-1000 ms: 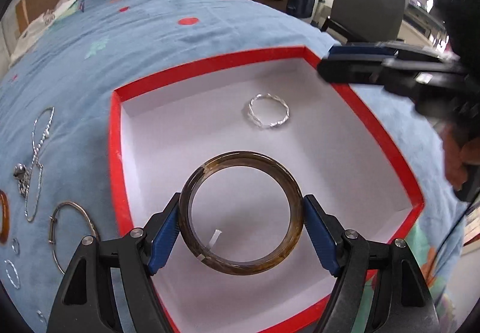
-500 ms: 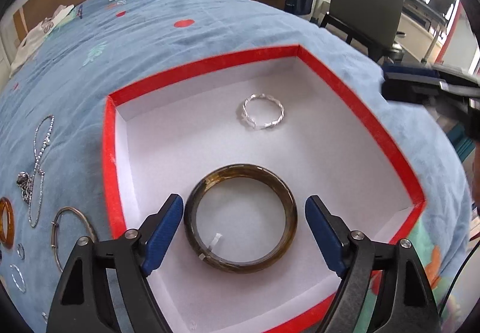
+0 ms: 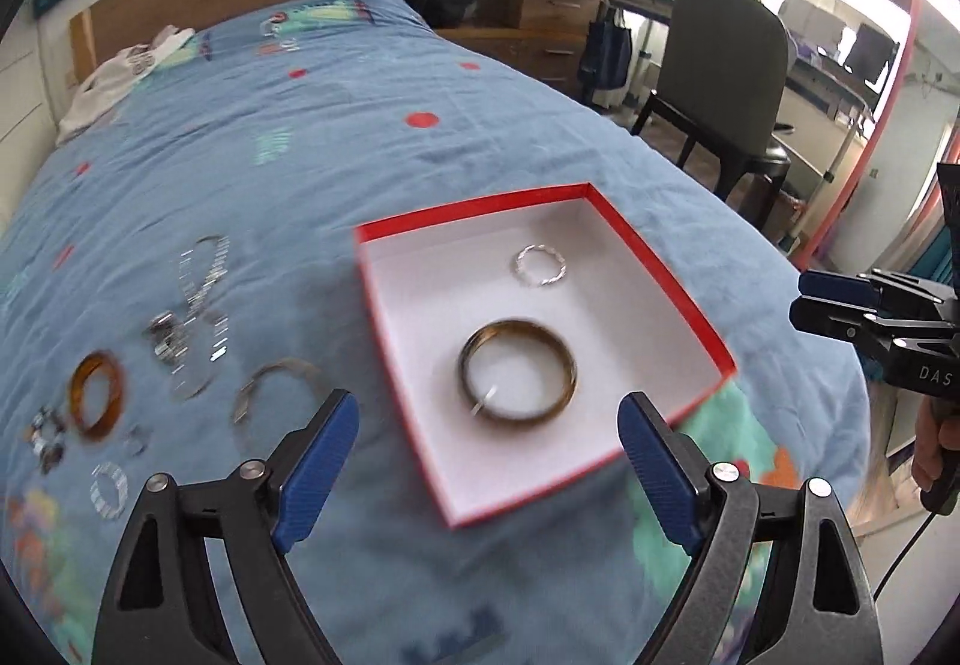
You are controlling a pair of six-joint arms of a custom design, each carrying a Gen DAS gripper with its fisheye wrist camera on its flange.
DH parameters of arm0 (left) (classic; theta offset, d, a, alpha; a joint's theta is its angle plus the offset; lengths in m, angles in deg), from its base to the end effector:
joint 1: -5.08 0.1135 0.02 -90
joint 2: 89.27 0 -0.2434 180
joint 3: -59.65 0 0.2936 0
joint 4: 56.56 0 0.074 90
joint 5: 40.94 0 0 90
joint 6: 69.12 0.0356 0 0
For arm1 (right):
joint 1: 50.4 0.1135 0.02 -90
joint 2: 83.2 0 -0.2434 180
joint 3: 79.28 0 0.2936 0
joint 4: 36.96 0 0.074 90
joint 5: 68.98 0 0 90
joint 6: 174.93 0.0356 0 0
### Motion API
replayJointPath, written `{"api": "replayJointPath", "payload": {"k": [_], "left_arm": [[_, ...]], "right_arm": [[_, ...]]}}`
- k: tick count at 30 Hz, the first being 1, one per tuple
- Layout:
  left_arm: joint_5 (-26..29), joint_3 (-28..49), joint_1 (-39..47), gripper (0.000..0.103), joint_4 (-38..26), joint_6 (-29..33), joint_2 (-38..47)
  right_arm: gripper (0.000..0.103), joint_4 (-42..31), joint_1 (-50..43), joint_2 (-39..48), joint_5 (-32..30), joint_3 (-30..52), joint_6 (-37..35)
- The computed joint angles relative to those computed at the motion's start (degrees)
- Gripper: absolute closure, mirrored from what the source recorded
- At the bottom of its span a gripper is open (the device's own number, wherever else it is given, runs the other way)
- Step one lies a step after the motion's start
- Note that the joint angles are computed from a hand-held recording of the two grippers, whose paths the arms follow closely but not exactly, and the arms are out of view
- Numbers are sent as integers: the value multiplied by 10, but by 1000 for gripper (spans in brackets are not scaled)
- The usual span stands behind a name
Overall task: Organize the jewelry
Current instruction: 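Withdraw both tools from the red box back toward the jewelry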
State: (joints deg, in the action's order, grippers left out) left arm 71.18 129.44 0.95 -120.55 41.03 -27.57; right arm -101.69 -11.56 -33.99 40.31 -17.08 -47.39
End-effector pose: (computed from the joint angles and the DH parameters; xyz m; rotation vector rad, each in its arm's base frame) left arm 0.2536 -0.0318 0.2805 0.6663 2.3911 -0.3737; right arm 0.1738 0.1249 0.2793 0.1147 2.4120 0.1950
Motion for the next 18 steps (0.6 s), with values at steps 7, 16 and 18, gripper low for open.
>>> {"api": "replayJointPath", "payload": {"k": [7, 16, 18], "left_arm": [[75, 3, 224, 16, -130, 167, -72], [180, 110, 557, 16, -215, 378, 39], [192, 131, 605, 16, -211, 403, 69]], "right_arm": [[61, -38, 169, 82, 93, 88, 124], [61, -42, 296, 236, 155, 226, 197], [61, -37, 310, 263, 160, 247, 206]]}}
